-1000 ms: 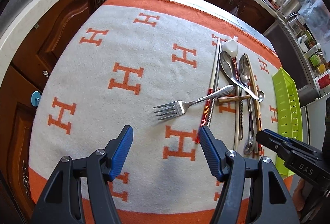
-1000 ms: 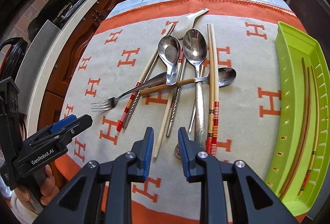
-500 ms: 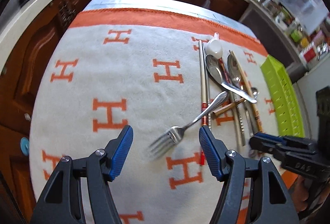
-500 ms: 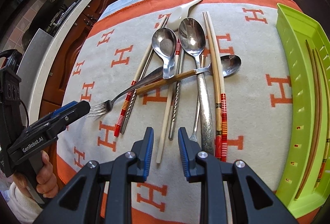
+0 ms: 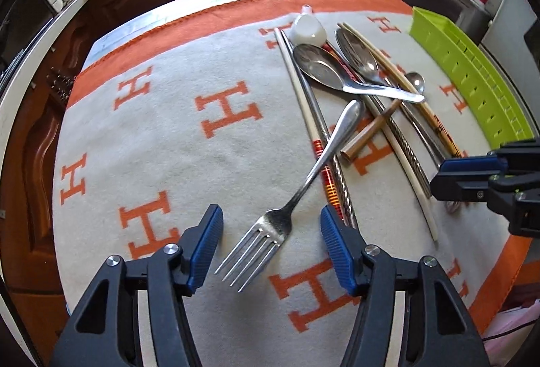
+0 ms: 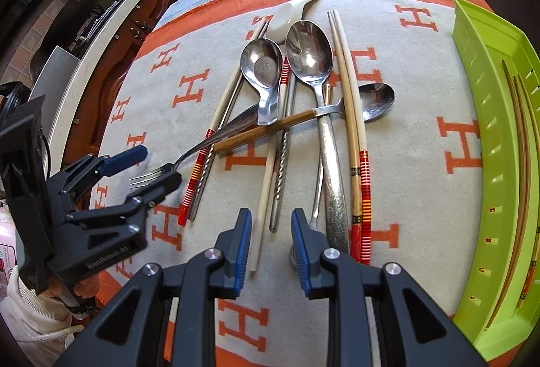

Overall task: Organize utensils
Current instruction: 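Close the left tool on the handle of the silver fork, then lift the silver fork off the blanket with the left tool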

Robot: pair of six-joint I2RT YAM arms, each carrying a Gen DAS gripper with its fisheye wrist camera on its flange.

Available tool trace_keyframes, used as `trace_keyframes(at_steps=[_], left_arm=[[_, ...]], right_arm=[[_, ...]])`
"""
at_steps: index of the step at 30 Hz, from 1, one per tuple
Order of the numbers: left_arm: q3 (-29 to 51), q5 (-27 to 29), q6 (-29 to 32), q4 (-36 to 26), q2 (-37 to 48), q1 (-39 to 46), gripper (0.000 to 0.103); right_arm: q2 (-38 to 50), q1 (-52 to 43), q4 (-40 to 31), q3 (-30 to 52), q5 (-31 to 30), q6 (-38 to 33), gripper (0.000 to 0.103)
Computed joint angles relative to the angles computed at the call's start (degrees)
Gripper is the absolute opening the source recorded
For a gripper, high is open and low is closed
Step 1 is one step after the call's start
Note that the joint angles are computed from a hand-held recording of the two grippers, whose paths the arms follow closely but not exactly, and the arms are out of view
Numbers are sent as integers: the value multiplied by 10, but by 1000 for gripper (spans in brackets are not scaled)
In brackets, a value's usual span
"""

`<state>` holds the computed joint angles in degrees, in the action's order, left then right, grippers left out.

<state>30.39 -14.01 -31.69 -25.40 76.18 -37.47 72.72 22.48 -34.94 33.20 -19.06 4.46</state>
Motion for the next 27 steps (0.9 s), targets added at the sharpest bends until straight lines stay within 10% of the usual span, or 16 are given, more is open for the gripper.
trace_keyframes(at_steps=[9,16,27], left_arm=[[16,25,46,25,28,27,52],[31,64,51,9,29,41,6],[16,53,-53,-17,-3,15,3]], right_arm=[[-3,-17,-10,0,-4,-18,24],[-15,-61,-26,-3,-12,-39,24],[-29,-89,-40,-7,-23,-55,24]])
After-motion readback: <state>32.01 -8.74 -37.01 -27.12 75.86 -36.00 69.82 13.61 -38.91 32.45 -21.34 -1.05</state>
